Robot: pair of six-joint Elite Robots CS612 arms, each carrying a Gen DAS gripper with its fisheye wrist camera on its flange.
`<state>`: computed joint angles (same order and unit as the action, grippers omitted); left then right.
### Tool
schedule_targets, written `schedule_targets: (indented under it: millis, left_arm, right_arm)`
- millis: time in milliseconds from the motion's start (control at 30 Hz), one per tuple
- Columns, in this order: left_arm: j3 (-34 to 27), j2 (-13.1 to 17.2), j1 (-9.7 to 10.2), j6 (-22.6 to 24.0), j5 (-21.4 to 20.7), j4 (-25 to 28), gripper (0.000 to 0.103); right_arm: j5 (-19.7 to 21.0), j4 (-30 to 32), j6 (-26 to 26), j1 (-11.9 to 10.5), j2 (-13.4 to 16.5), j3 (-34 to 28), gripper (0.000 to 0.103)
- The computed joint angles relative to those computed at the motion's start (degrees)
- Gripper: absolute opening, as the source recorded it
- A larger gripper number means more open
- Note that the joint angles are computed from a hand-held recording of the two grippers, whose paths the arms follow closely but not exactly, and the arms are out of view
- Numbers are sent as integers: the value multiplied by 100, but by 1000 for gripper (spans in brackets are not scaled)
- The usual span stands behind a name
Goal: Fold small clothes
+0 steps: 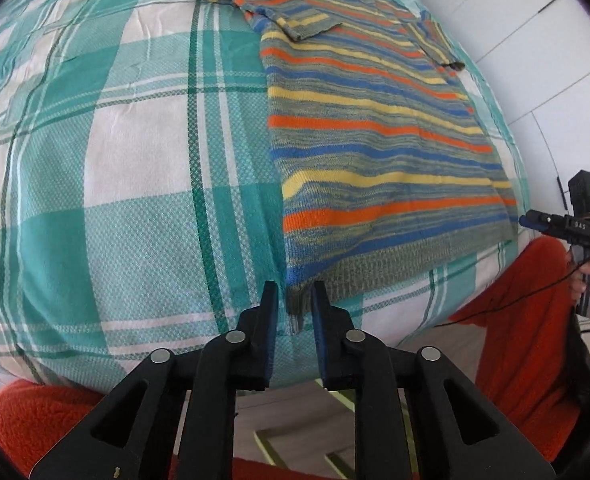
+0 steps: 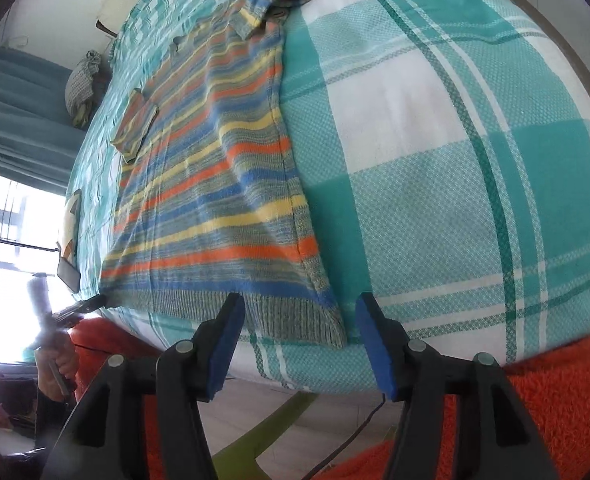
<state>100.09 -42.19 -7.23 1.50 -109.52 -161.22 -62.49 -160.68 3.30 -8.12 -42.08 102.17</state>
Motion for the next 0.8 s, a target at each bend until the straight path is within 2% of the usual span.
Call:
schedule_targets:
  millis: [33, 67, 100, 133, 167, 200, 233, 267, 400, 467, 533, 667, 800]
  left_arm:
    - [14, 28, -29, -106, 91, -147, 71]
    - [74, 48, -61, -243, 216, -414, 81]
    - [93, 87, -75, -334, 282, -616, 84]
    - [46, 139, -93, -362, 225, -578, 72]
    - [-55, 198, -101, -402, 71, -333, 50]
    - [-159, 248, -102, -473, -83, -21, 8]
    - [-172, 254, -113, -593, -120, 51, 2]
    - [-93, 199, -139, -587, -21, -33, 2]
    - [298, -120, -144, -188, 135, -128, 1]
    - [300, -124, -162, -172, 265, -45, 1]
    - [242, -49, -247, -162, 577, 82, 1]
    - [212, 53, -291, -292, 833, 48, 1]
    - [232, 106, -300, -469, 879, -112, 1]
  right_arm:
    - [-81, 87, -139, 39, 29, -52, 60]
    - [-100, 183, -264, 65, 59, -93, 60]
    - [-77, 265, -352, 83, 107, -136, 60]
    - [-21, 326, -436, 96, 149, -169, 53]
    - [22, 378, -546, 115, 187, -205, 13]
    - [49, 439, -628, 134, 221, -250, 7]
    - [28, 481, -548, 140, 220, -254, 6]
    - [10, 607, -511, 132, 180, -241, 5]
    - [-590, 789, -844, 168, -223, 29, 5]
    - [-904, 896, -941, 239, -261, 7, 5]
    - [-1137, 1033, -940, 310, -151, -128, 5]
    - [-1096, 1067, -621, 271, 83, -280, 5]
    - [-988, 1007, -480, 211, 97, -260, 5]
